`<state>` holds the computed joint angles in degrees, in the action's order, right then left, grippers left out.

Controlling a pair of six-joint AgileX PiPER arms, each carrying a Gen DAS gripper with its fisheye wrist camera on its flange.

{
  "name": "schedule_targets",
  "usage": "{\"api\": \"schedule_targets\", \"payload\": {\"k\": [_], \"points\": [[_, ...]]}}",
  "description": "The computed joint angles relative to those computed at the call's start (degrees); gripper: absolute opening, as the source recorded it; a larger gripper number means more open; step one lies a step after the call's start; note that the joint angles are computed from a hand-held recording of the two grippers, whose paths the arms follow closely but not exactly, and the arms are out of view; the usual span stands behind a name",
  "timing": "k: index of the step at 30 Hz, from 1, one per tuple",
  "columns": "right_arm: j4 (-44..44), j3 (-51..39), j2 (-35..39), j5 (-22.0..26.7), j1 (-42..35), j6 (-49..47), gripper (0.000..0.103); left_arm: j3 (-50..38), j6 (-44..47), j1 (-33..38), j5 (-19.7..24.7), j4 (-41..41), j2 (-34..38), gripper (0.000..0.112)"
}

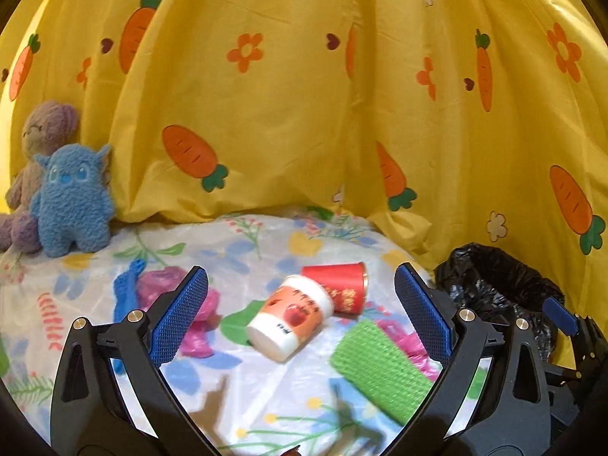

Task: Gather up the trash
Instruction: 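Return both tools to the remaining trash on the table, then grasp the green foam net with the right tool while the left tool grasps the white cup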

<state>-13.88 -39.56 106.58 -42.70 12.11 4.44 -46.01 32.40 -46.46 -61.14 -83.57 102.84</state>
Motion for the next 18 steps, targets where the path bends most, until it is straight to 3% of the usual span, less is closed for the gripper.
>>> {"api": "schedule_targets", "payload": {"k": [3, 7, 12, 18], "points": [[1.1, 1.3, -0.1, 0.0, 3.6, -2.1, 0.088, 5.3, -3.8, -0.5, -2.3, -2.0, -1.7, 0.097], [0.9, -0.4, 1.0, 3.4, 7.3, -3.1, 0.088, 8.7, -6.1, 0.1, -5.7, -5.4, -1.3, 0.097], [0.1, -3.1, 3.0, 7.5, 9.2, -2.5, 0.088, 11.4, -10.9, 2.6, -3.6, -5.1, -0.8, 0.097], [-4.8, -7.1, 5.3, 13.1, 9.4, 1.0, 0.077, 11.1, -11.6, 3.1, -2.5, -4.3, 1.2, 0.097]]}}
